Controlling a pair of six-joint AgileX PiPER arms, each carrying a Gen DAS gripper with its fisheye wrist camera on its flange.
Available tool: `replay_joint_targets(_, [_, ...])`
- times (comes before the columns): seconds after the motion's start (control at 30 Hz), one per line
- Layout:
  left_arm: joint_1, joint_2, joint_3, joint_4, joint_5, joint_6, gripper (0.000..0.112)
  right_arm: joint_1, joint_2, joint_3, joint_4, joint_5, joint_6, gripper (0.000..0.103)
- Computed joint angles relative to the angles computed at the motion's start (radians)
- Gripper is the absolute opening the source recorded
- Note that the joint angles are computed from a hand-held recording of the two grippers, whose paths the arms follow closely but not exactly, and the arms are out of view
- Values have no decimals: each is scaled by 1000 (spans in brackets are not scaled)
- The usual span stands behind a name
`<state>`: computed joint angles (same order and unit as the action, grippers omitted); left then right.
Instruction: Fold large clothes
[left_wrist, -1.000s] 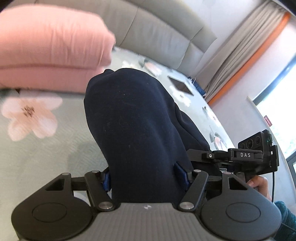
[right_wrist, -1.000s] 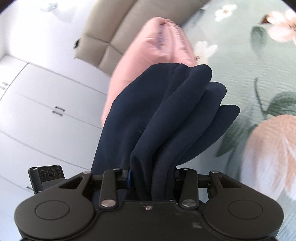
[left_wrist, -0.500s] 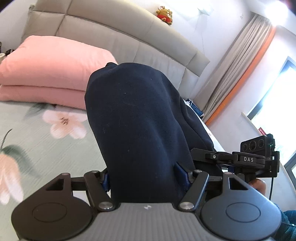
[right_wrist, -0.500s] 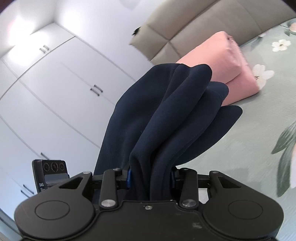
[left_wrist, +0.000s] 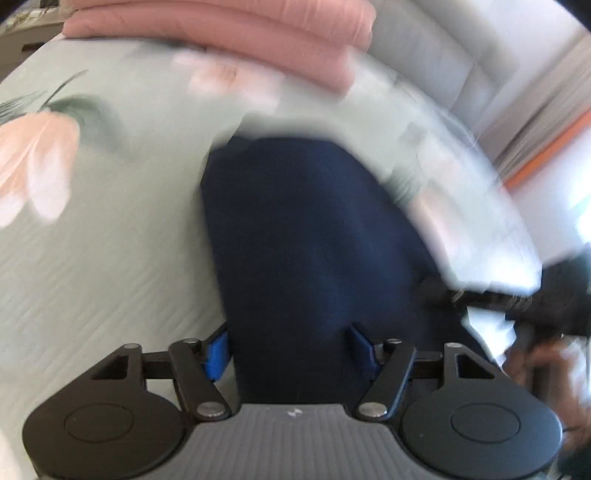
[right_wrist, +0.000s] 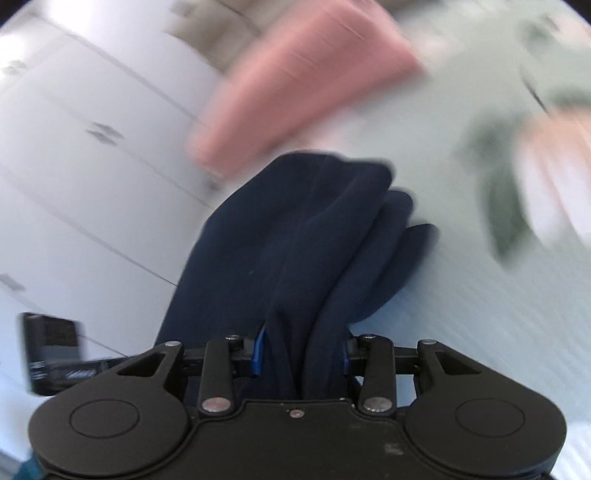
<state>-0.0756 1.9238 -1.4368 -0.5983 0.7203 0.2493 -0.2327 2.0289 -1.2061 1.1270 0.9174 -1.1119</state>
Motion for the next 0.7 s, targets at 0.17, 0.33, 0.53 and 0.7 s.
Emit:
replay_joint_targets(0.17, [-11, -76, 34, 55, 21, -55, 75, -47, -21, 34, 2, -34, -77, 72])
replay_joint_targets(0.33, [-81, -98, 3, 182, 123, -143, 82, -16, -249, 134, -6, -137, -112, 75])
replay_joint_targets(0.53, [-116, -130, 86, 195, 95, -248, 88, 71, -347, 195, -197, 3, -28, 80])
replay_joint_targets(0.7, [-152, -156, 145, 286, 48, -360, 94, 153, -355, 402, -103, -286, -219, 79])
